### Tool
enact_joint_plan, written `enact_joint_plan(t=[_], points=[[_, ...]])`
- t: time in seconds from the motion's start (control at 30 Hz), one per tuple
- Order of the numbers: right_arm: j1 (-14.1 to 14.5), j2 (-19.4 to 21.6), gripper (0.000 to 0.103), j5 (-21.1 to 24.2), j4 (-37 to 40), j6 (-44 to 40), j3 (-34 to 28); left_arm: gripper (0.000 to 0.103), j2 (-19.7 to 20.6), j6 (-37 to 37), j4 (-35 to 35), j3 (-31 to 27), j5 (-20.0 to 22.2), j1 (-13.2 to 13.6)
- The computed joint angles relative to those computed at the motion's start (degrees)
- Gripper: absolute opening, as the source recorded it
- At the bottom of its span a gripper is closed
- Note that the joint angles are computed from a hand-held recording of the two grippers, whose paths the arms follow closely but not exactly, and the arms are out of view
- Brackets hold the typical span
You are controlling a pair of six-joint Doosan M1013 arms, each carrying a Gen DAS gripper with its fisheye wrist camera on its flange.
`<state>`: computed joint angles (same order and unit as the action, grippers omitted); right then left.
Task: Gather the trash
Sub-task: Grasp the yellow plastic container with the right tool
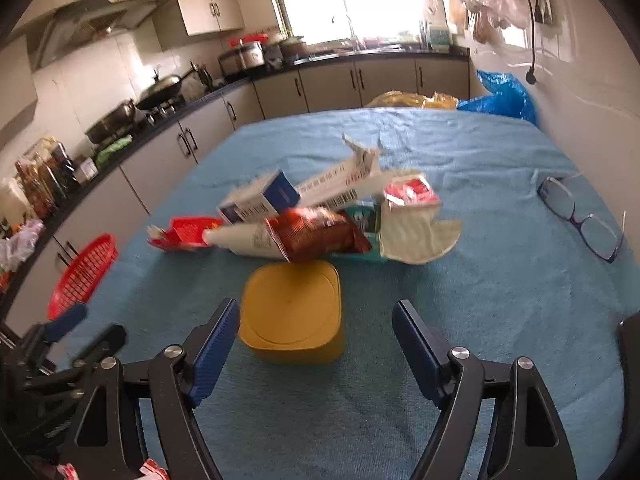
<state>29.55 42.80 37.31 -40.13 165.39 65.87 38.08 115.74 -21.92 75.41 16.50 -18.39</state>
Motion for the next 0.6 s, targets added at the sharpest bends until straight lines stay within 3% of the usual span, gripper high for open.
enact_joint_plan(t=[0.17,0.33,0.4,0.6], points=[[0.5,2.0,0.088,2.2,2.2,-7.4,-3.1,0.083,0.1,2.1,-2.2,-0.1,0.5,0.2],[1.1,4.7,0.085,7.4,2.8,-12.4,-7.5,0.083,0.0,4.9,-5.4,0.1,0.3,0.4],[0.8,4.6,0.071,6.5,4.1,-12.5,-7.2,0.083,0.0,5.4,-6.1,0.1,0.3,0.4],[0.2,2.1,0.069,0.5,0.9,-4.2,-2.3,0.083,0.5,2.1,-2.5,-1.1,2.9,0.4]])
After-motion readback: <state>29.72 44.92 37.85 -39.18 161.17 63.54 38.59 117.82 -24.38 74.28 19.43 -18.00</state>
